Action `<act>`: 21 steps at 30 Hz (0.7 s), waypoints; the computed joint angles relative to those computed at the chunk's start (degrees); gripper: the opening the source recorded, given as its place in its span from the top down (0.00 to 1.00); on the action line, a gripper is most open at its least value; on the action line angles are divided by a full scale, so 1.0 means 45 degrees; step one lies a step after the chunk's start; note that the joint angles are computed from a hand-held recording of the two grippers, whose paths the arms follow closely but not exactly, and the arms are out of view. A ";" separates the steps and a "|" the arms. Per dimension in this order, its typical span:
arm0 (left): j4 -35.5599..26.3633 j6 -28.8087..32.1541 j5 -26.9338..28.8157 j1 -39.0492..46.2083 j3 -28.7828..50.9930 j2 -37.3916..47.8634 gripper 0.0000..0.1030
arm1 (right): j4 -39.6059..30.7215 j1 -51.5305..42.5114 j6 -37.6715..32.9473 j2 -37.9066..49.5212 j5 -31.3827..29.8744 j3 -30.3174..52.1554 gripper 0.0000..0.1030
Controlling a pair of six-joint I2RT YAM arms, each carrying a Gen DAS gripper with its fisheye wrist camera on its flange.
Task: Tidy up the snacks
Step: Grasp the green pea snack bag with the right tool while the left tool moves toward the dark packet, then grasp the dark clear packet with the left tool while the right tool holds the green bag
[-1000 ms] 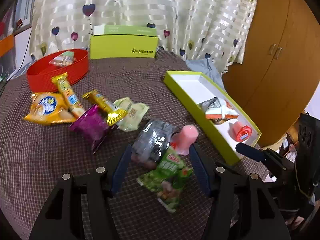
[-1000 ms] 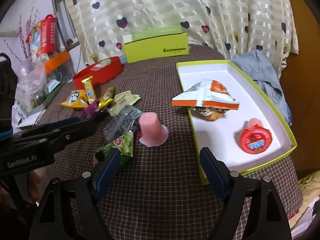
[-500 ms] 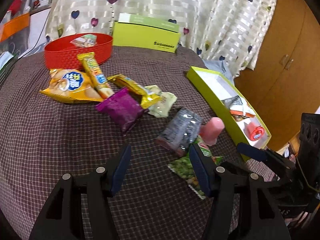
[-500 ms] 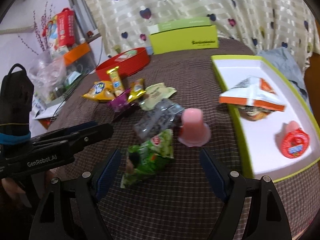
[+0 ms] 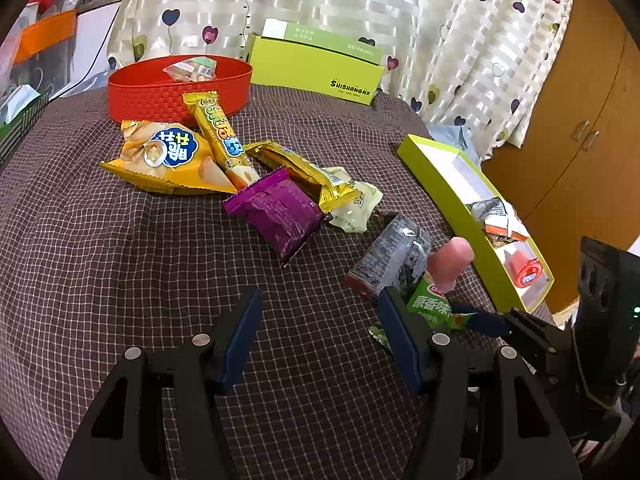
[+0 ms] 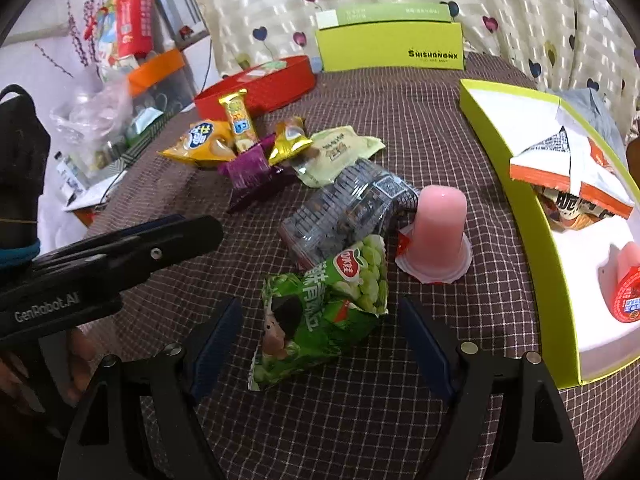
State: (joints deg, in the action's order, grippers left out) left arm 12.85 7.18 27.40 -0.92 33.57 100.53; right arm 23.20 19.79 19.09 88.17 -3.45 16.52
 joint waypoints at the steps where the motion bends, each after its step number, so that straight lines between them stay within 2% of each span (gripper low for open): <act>1: -0.0020 0.0017 0.0012 -0.0002 0.0044 0.0046 0.41 | 0.0008 0.0023 0.0000 -0.0022 0.0041 -0.0020 0.24; 2: -0.0032 0.0030 0.0025 -0.0004 0.0080 0.0100 0.41 | 0.0044 0.0051 0.0016 -0.0037 0.0125 -0.0052 0.26; 4: -0.0044 0.0011 0.0004 -0.0045 0.0138 0.0196 0.41 | 0.0032 0.0030 0.0037 -0.0063 0.0210 -0.0103 0.44; 14: -0.0078 -0.0113 -0.0184 -0.0307 0.0466 0.0601 0.41 | 0.0091 -0.0131 -0.0182 -0.1071 0.0014 -0.0758 0.48; 21: -0.0392 0.0006 -0.0214 -0.0638 0.0901 0.0818 0.41 | -0.0823 -0.0535 -0.0341 -0.2966 -0.0005 -0.1378 0.48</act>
State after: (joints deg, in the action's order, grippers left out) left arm 11.09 7.20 26.44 -3.79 37.62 104.21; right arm 19.49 17.39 17.55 74.83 -3.47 10.32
